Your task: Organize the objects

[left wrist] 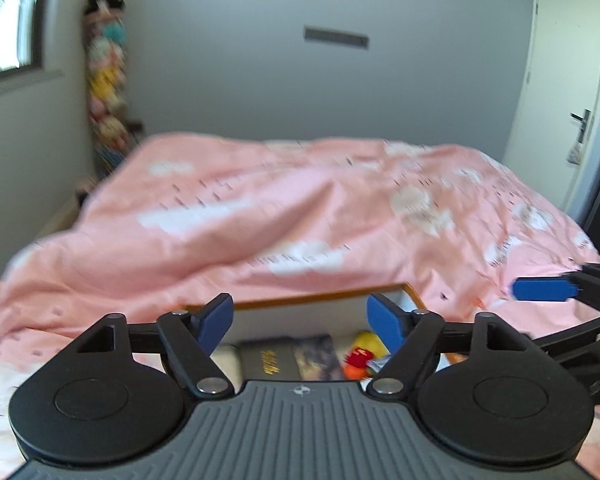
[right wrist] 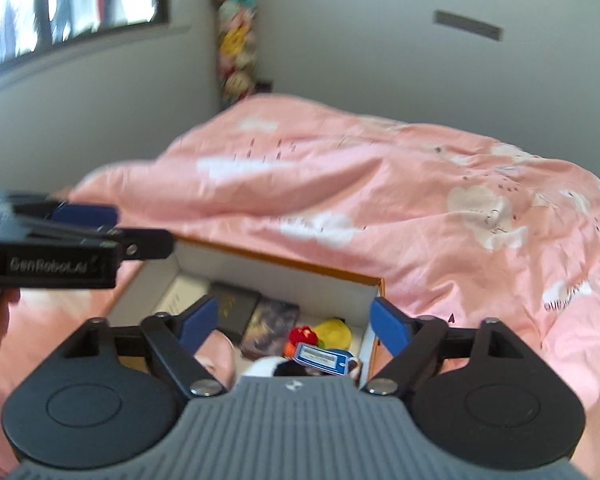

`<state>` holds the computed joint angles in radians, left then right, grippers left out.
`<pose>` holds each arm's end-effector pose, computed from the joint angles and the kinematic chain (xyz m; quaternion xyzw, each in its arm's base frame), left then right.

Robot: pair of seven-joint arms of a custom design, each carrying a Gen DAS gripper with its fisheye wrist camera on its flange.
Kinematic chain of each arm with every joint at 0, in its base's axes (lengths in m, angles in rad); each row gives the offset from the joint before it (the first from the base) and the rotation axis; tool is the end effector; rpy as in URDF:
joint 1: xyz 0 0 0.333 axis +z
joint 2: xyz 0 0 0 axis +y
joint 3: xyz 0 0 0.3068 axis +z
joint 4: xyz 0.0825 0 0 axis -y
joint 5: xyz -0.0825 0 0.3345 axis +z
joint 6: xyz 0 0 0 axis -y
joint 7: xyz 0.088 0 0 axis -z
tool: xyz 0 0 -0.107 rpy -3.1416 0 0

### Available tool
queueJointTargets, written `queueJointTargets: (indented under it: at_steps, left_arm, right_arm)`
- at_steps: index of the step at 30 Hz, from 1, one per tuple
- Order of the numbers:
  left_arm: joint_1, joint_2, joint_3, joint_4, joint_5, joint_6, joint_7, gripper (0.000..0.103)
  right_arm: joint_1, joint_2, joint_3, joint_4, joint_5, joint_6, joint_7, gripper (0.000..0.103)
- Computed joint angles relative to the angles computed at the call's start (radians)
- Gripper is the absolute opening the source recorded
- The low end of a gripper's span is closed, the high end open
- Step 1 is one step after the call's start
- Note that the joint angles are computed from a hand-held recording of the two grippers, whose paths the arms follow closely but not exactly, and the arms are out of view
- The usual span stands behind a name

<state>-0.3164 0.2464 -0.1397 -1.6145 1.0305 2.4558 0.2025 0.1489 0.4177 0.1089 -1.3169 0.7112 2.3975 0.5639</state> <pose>0.5711 -0.2691 0.5557 -0.7078 0.5236 -0.3078 0.3608 0.6589 0.1612 0.5799 -0.8412 0.3078 -0.1489 0.4189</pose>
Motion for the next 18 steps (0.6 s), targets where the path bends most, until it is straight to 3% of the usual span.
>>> queueJointTargets:
  at_steps: [6, 11, 18]
  left_arm:
    - [-0.053, -0.075, -0.02, -0.096, 0.148, -0.146, -0.15, 0.09]
    - [-0.056, -0.113, -0.056, -0.175, 0.185, -0.214, -0.229, 0.09]
    - [-0.049, -0.127, -0.085, -0.234, 0.127, -0.252, -0.253, 0.09]
  right_arm:
    - [-0.028, -0.184, 0.041, -0.281, 0.287, 0.161, -0.178, 0.093]
    - [0.009, -0.31, 0.023, -0.458, 0.519, 0.249, -0.383, 0.094]
    - [0.089, -0.36, -0.007, -0.571, 0.612, 0.389, -0.495, 0.094]
